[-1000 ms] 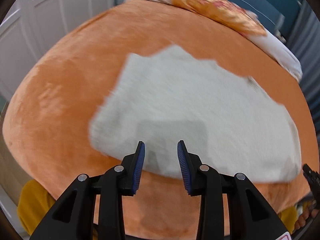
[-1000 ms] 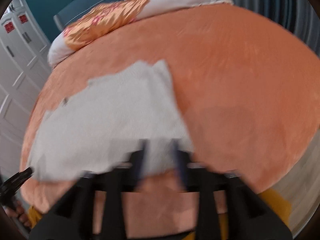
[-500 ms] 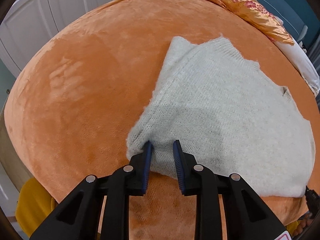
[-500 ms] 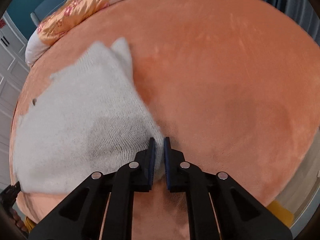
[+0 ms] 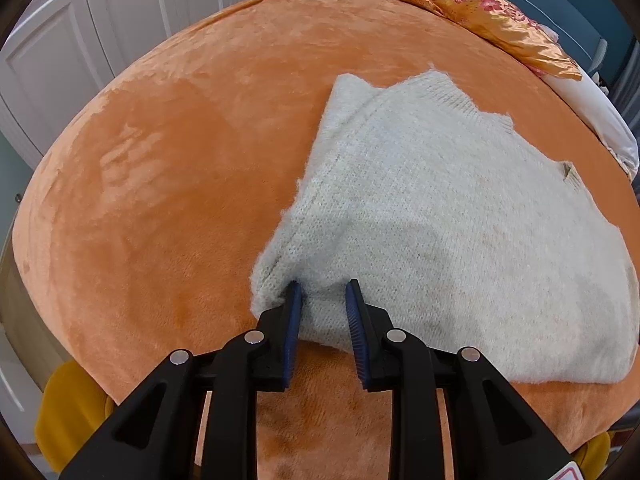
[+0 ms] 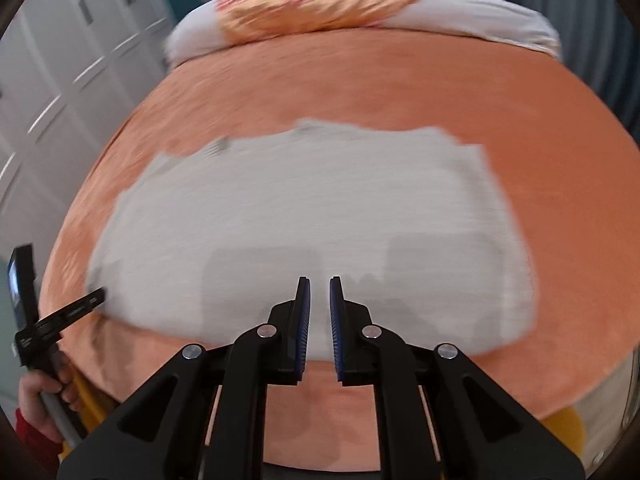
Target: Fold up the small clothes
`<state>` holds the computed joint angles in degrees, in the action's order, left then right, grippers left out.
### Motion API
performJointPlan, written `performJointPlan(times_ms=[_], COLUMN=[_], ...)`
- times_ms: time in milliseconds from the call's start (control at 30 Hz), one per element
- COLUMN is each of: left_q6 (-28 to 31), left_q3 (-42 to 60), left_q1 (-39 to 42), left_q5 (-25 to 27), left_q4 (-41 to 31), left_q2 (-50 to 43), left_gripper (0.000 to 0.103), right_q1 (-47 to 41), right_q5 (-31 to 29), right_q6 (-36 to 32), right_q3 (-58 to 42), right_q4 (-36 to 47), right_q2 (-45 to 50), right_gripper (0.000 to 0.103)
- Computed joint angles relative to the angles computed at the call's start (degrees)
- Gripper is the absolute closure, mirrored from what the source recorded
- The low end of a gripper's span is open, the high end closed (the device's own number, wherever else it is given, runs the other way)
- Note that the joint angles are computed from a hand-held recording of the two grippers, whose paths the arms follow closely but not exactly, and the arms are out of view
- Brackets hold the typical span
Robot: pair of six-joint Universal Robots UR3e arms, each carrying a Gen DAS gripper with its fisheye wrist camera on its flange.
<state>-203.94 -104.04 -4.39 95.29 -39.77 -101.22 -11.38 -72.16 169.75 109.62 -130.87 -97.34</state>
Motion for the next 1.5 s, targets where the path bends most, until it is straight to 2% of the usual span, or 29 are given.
performJointPlan(times_ms=[167,300,400,433,500,567,667,800,867,900,933,967,1000,1067,1167,1267,1367,1500], left_q6=[1.8,2.6,2.5,2.3,0.7,-1.7,-3.8,-5.0,-6.3,-6.7,-6.5,-6.2,-6.0,-6.6,-6.2,-5.0,-3.3,-3.0], left_q3=[-2.1,-4.2,-6.6,-8.3,-10.8,-11.5,-11.1,-9.2,-9.2,-9.1,-8.4,-7.6,-6.7,-6.2,-3.1,5.2,18.5,34.7], left_q1=[0.9,1.6,4.6,6.7,10.2,11.7,14.2,16.5,15.8,15.3,14.8,14.5,14.2,14.3,11.7,5.6,-3.2,-11.9], left_q5=[-1.5,-2.7,-7.5,-11.1,-16.1,-17.0,-19.2,-25.0,-24.3,-24.0,-23.8,-23.5,-23.5,-24.5,-22.7,-19.0,-13.6,-11.5], left_q4=[1.9,4.1,3.7,3.7,3.3,3.2,3.8,4.0,6.3,7.3,7.5,6.9,6.3,6.2,5.6,3.2,-0.6,-4.7], left_q2=[1.1,2.0,5.2,7.4,11.1,12.8,11.9,5.4,4.0,3.8,3.4,3.0,2.7,3.7,5.3,5.1,1.0,-7.0], left_gripper=[0.079,0.078,0.077,0.074,0.055,0.043,0.040,0.041,0.041,0.042,0.048,0.065,0.073,0.080,0.083,0.084,0.085,0.086], right_q1=[11.7,15.3,16.8,16.9,17.9,18.5,17.7,17.2,16.8,16.1,15.8,15.4,15.3,15.3,14.2,11.6,6.5,-2.4], right_q5=[-4.5,-6.6,-9.0,-9.4,-10.8,-11.4,-10.4,-9.5,-8.9,-8.4,-8.0,-7.4,-7.2,-7.0,-5.3,-1.5,4.1,8.9], right_q6=[5.3,7.5,7.9,7.5,7.2,6.9,6.8,6.8,6.4,5.9,5.7,5.5,5.4,5.2,4.3,4.1,1.9,-4.4], right_q3=[-8.8,-14.9,-16.0,-15.7,-16.5,-17.6,-17.3,-16.9,-16.2,-15.3,-15.0,-14.6,-14.5,-14.2,-13.1,-10.6,-3.8,5.7], right_q4=[-0.6,2.7,2.6,2.0,2.3,2.9,2.7,2.4,1.9,1.8,1.8,1.6,1.5,1.0,0.5,1.1,2.2,7.6], right_q2=[11.0,18.7,21.9,22.0,22.7,23.5,23.9,23.8,23.5,22.9,22.7,22.5,22.5,22.5,21.9,18.8,10.7,-2.9], right_gripper=[0.094,0.094,0.095,0.095,0.095,0.095,0.095,0.095,0.095,0.095,0.095,0.095,0.095,0.095,0.095,0.093,0.091,0.089])
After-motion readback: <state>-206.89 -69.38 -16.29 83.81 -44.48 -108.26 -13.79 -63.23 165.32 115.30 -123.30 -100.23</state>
